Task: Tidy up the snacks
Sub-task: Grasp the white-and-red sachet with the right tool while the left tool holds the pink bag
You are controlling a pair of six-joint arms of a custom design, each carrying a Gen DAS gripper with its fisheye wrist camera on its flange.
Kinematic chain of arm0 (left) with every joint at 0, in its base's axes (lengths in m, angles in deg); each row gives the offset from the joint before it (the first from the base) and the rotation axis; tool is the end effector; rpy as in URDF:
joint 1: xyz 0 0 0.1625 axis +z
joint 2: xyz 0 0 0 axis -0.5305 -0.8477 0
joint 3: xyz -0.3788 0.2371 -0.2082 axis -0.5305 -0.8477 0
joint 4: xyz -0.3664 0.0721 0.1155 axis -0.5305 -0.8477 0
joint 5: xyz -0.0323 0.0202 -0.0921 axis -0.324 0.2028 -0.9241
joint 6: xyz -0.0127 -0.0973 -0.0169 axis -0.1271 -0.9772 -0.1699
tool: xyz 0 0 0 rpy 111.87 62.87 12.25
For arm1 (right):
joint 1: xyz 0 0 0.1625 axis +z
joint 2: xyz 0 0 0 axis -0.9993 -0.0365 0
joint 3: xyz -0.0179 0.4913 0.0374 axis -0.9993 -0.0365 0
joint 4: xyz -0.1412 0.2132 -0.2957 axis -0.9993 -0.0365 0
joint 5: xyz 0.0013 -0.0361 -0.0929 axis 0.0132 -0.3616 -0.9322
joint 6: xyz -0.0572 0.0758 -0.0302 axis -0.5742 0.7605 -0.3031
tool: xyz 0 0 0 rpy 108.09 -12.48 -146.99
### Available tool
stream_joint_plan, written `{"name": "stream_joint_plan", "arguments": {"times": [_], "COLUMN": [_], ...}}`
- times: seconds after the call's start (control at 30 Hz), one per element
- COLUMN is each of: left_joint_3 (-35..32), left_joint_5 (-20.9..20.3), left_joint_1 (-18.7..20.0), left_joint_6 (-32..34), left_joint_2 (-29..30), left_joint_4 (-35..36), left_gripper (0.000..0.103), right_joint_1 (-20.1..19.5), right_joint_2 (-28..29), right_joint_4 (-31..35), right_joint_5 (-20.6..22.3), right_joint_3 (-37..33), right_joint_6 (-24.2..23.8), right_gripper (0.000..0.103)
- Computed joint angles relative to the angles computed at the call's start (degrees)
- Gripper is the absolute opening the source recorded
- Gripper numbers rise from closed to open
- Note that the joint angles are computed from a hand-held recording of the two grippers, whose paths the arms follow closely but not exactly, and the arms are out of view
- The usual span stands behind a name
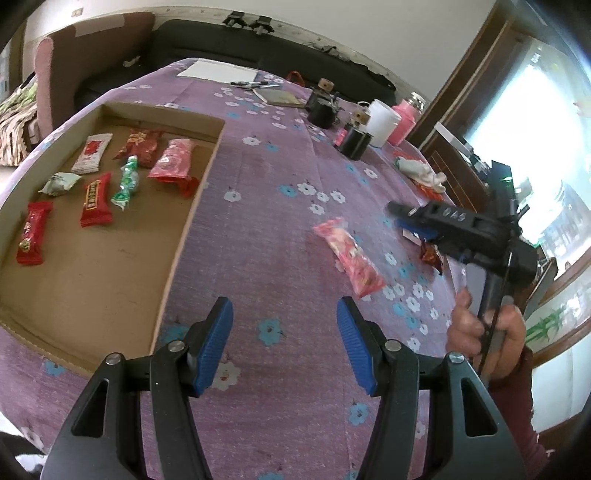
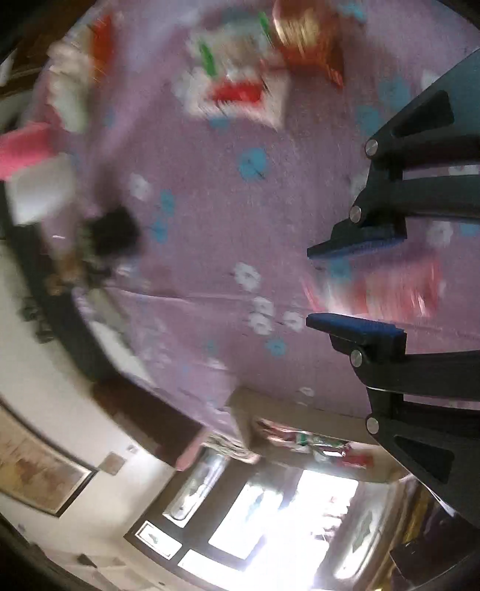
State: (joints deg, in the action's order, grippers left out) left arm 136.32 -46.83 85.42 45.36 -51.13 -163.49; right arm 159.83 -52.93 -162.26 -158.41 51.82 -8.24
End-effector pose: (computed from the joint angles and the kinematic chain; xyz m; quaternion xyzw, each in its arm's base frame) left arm -0.2891 -0.6606 -0.0332 0.3056 0.9364 -0.1327 0.1101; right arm -0.0873 -0.6329 0.3047 -0.1293 -0.8854 0.4073 0.1832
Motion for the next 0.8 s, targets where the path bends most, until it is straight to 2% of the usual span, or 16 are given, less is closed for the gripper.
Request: {"name": "stream_joint_plan", "arguments": {"times": [0.07, 0.1, 0.17, 0.3, 0.33, 0.37, 0.43, 0.57, 0.67, 0.8], "left_joint_3": [0.3, 0.4, 0.2, -0.2, -0.2, -0.2, -0.7, -2.1, -2.4, -2.9], "left_joint_5": [-0.1, -0.1, -0.5, -1.0, -0.8, -0.7, -0.4, 0.1, 0.7, 0.7], "left_joint_1": [-0.3, -0.4, -0.5, -0.8, -1.0, -1.1, -1.1, -1.4, -1.6, -1.4], "left_joint_6": [0.4, 0.5, 0.4, 0.6, 0.8, 0.9, 0.8, 0.3, 0.2, -0.5], "left_joint_2": [0.1, 0.2, 0.4, 1.0, 1.1, 1.2, 1.6, 2.6, 2.9, 3.2], "left_joint_4": [-0.1, -0.1, 0.3, 1.8, 1.8, 1.8, 2.1, 3.9, 4.4, 4.9], "left_gripper": [0.057, 0.057, 0.057, 0.057, 0.057, 0.057, 0.057, 0.057, 0.057, 0.057], "right_joint_1": [0.6, 0.9, 1.0, -0.6, -0.6, -0.3, -0.5, 0.1, 0.3, 0.0], "right_joint_2": [0.1, 0.4, 0.8, 1.2, 1.5, 2.5, 3.4, 5.8, 6.6, 5.9], "right_joint_4": [-9.3, -13.0, -16.7, -14.6, -13.3, -12.2, -12.7, -14.4, -15.9, -14.7], "right_joint_5": [-4.5, -7.9, -12.7, -15.2, -16.3, -19.5, -20.1, -23.6, -25.0, -23.6], "right_joint_3": [1.7, 1.9, 1.4, -0.5, -1.2, -2.4, -3.0, -4.6, -5.3, -4.8], "right_joint_6": [-3.1, -4.5, -6.0, -5.9, -6.0, -6.3, -6.9, -11.7, -13.1, -11.9], "right_gripper": [0.042, 0.044, 0.045, 0.045, 0.045, 0.045, 0.045, 0.045, 0.035, 0.032]}}
